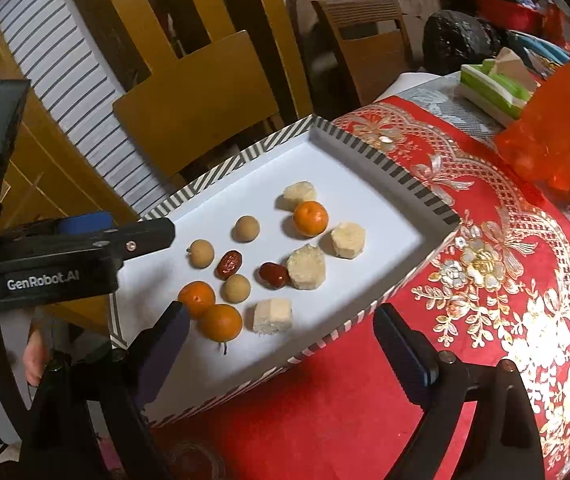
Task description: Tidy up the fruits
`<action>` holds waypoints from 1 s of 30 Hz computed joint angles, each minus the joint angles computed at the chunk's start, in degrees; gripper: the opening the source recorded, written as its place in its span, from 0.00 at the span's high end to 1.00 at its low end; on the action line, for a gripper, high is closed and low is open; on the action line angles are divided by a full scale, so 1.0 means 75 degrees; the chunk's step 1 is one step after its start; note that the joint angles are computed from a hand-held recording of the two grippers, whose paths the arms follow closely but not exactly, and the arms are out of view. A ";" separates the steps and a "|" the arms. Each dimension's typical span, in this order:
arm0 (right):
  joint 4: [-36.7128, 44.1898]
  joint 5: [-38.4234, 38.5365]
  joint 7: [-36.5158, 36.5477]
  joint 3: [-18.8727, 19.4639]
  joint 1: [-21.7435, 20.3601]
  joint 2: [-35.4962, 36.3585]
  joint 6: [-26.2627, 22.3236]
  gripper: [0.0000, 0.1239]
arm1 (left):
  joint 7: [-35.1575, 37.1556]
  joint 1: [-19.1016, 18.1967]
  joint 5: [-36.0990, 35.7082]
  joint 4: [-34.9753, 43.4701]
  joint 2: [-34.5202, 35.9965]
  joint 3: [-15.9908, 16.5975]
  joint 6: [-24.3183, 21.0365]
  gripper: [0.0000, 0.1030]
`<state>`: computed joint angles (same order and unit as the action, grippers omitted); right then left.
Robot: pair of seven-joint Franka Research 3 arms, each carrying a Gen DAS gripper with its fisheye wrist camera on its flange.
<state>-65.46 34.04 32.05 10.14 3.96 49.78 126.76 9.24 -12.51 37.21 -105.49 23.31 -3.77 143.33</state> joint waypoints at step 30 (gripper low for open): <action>0.0515 -0.0299 0.0068 -0.0049 0.0142 0.0300 -0.0450 0.22 | -0.0460 0.0023 0.0188 -0.0486 -0.0356 -0.0069 0.0025 0.11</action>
